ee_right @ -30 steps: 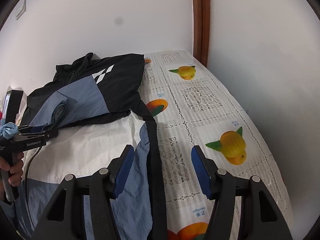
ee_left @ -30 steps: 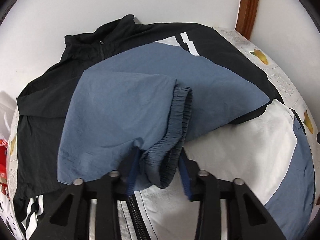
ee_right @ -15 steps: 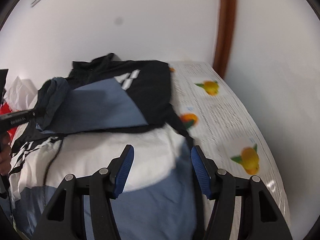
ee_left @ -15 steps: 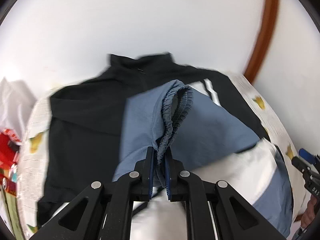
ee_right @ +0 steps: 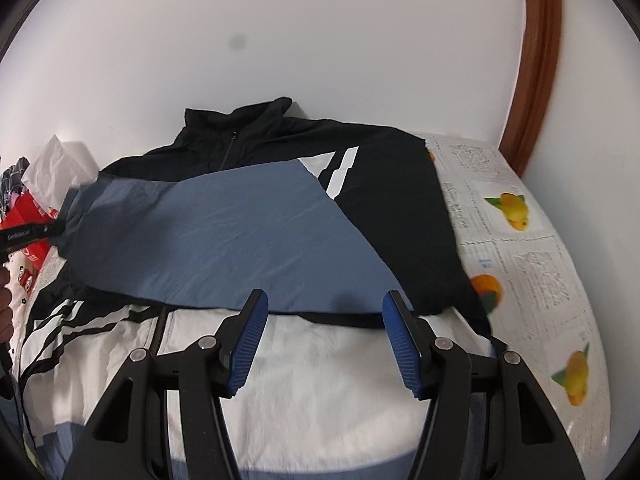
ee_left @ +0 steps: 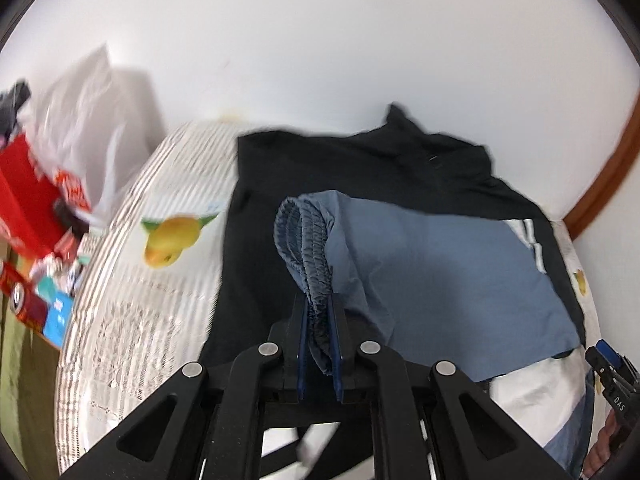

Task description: Fold large clothes

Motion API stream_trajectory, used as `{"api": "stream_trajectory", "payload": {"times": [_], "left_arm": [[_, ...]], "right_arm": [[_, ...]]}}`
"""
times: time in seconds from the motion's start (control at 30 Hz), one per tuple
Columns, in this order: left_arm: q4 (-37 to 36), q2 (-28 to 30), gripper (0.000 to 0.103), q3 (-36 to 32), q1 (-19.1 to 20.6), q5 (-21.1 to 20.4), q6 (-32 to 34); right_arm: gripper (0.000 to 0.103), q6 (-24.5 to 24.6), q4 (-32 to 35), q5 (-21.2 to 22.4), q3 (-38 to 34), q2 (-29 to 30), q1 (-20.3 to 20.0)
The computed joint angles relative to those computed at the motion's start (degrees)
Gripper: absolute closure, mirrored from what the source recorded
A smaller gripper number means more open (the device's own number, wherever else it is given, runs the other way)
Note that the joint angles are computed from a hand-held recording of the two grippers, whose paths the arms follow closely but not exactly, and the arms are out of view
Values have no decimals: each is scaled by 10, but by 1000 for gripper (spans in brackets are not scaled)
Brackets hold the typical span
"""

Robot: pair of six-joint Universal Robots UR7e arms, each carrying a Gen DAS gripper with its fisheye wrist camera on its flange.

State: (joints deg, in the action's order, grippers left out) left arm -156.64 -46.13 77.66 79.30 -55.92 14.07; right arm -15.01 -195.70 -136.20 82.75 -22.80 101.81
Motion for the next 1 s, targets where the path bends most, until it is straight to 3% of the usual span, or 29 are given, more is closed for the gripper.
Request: {"api": "stream_trajectory", "payload": {"times": [0.2,0.4,0.57,0.73,0.83,1.0], "left_arm": [[41,11,90,-23,22,-4,-34],[38,4,90,-5,17,3,-29],[19,-23,89,37,5,7,-9],[-24,-67,58,107,-11,16,21],[-55,-101,47,157,-18,17,37],[-81,-160,35,233,-18,27,32]], "right_arm": [[44,3,9,-1,-28,17,-17],[44,37,42,-39,-33,17,-26],[44,31,-4,-73,-8,11,-15],[44,26,-46,-79,48,-16,-3],[44,43,-66,-89,94,-38,3],[42,115,-61,-54,195,-96,-2]]}}
